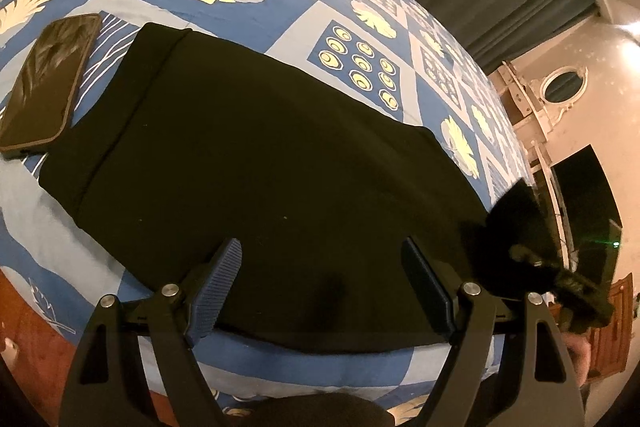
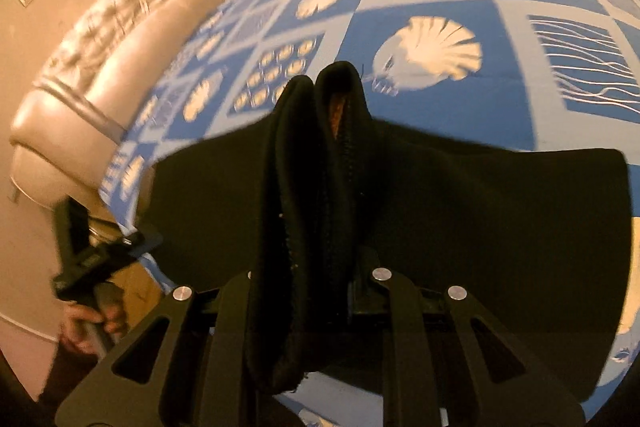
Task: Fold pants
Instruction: 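Open the right gripper and withdraw it from the folded pants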
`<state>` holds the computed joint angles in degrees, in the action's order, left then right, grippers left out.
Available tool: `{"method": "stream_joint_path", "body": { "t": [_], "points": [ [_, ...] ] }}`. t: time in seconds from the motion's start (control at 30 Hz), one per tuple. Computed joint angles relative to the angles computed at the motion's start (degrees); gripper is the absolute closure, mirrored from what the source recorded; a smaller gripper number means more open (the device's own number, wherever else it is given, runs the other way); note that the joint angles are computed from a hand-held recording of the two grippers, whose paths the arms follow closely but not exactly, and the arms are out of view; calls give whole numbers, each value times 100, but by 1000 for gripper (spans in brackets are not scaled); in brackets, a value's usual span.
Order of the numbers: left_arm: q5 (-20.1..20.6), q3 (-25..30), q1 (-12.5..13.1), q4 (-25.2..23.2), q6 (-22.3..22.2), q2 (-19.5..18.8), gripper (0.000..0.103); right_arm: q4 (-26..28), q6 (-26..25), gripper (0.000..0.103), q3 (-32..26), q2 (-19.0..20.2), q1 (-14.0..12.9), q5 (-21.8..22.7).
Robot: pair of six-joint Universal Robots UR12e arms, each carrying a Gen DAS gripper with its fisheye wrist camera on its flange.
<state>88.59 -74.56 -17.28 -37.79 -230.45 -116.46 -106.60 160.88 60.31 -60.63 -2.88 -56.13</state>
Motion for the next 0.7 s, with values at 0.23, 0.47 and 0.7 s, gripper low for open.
{"method": "stream_joint_path", "body": {
  "t": [0.23, 0.47, 0.7],
  "points": [
    [-39, -25, 14, 63, 42, -2, 22, -337, 22, 84, 172, 10, 267, -552],
    [-113, -117, 32, 208, 27, 29, 22, -399, 211, 39, 327, -11, 274, -100],
    [-70, -118, 24, 184, 113, 20, 22, -60, 228, 23, 365, 23, 236, 780]
  ]
}}
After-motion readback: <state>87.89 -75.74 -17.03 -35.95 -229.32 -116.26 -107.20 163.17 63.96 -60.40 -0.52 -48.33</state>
